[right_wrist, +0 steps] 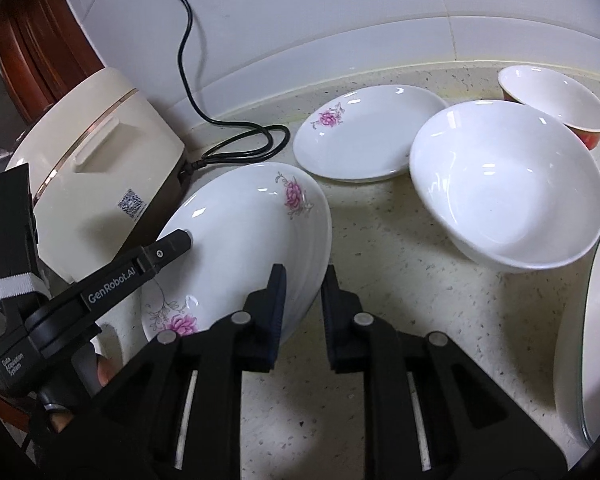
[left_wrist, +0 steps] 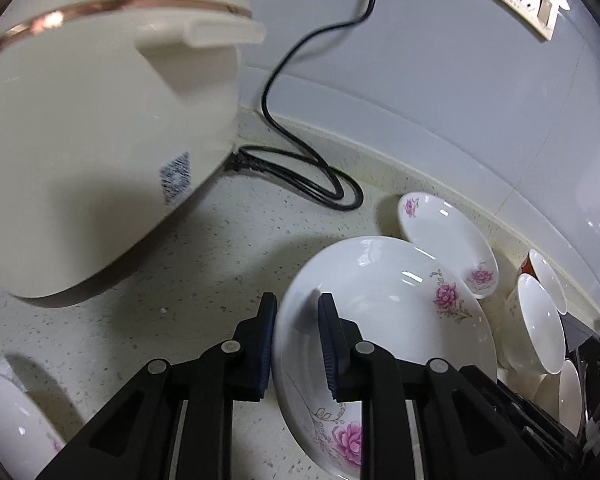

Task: Organize plates and bowls
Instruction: 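Grip the second flower plate rim with the right gripper while the left gripper grips it, then carry the second plate with both grippers toward the first plate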

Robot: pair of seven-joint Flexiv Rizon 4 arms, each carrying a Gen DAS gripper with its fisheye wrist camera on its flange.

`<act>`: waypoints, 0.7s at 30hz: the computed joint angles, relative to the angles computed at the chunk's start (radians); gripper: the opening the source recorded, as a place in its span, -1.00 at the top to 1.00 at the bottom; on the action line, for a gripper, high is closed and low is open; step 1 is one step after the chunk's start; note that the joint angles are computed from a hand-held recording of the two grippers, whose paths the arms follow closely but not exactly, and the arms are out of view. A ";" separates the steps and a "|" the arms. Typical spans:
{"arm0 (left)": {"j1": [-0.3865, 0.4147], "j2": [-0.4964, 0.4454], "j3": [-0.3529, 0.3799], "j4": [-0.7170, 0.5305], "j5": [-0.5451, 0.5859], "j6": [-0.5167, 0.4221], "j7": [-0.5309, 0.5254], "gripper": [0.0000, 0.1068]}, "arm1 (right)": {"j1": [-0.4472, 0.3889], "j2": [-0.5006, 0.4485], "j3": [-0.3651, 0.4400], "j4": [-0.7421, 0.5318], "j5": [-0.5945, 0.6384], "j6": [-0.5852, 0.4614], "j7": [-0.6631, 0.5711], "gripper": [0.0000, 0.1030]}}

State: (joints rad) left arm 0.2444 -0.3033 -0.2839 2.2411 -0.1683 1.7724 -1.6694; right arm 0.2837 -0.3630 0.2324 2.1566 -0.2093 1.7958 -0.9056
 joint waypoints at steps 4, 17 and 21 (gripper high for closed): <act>-0.013 0.042 0.033 0.047 0.024 0.072 -0.033 0.59 | -0.084 -0.005 0.091 0.006 -0.033 0.038 -0.012 0.59; -0.309 0.141 0.354 0.183 -0.088 0.219 -0.003 0.59 | -0.181 -0.033 0.182 0.025 -0.270 0.143 0.073 0.59; -0.296 0.169 0.360 0.225 -0.108 0.227 0.007 0.59 | -0.191 -0.045 0.189 0.025 -0.347 0.183 0.104 0.58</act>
